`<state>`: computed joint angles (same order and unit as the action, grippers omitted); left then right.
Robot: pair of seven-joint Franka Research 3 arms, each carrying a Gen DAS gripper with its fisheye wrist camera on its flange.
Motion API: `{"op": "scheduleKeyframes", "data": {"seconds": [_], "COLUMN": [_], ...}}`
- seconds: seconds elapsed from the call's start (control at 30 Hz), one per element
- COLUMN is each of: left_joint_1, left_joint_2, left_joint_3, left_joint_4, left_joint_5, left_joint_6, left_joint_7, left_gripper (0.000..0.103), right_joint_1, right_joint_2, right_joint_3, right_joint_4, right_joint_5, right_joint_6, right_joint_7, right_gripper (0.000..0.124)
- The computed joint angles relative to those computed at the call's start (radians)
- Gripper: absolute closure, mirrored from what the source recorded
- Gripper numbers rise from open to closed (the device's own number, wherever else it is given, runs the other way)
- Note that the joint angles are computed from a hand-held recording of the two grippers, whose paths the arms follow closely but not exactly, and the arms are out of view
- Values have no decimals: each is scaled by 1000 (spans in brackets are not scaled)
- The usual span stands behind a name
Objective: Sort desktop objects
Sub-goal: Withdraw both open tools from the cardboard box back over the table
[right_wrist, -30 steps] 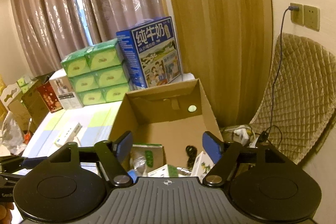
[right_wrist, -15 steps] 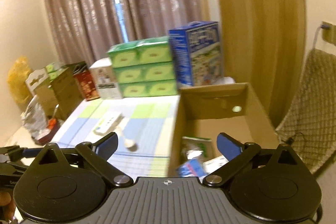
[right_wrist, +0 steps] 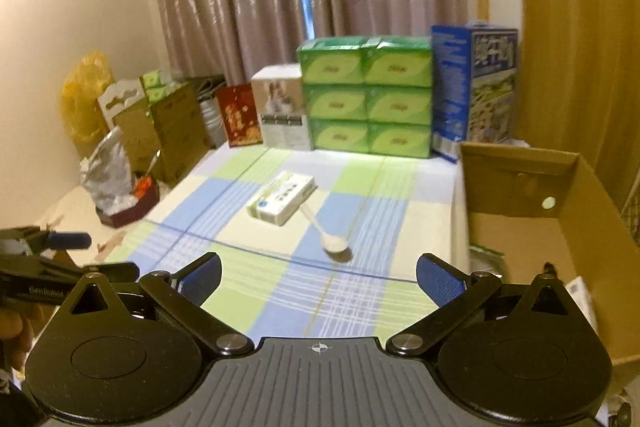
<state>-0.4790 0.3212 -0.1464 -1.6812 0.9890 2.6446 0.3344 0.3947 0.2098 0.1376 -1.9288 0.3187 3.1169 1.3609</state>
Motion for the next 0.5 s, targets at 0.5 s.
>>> {"op": "scheduleKeyframes", "data": {"seconds": [0.5], "left_joint_1": [16], "left_joint_2": [267], "left_joint_3": [90], "left_joint_4": [241], "left_joint_5": [-52], "left_joint_6": [79], "left_joint_7": [77], "left_gripper": [2], "right_joint_1": [74], "right_joint_2": [416], "right_joint_3": [-90], "right_joint_4": [385], "right_joint_5": [-122], "right_joint_6": [-20], "right_joint_7": [35], "right_gripper": [23]}}
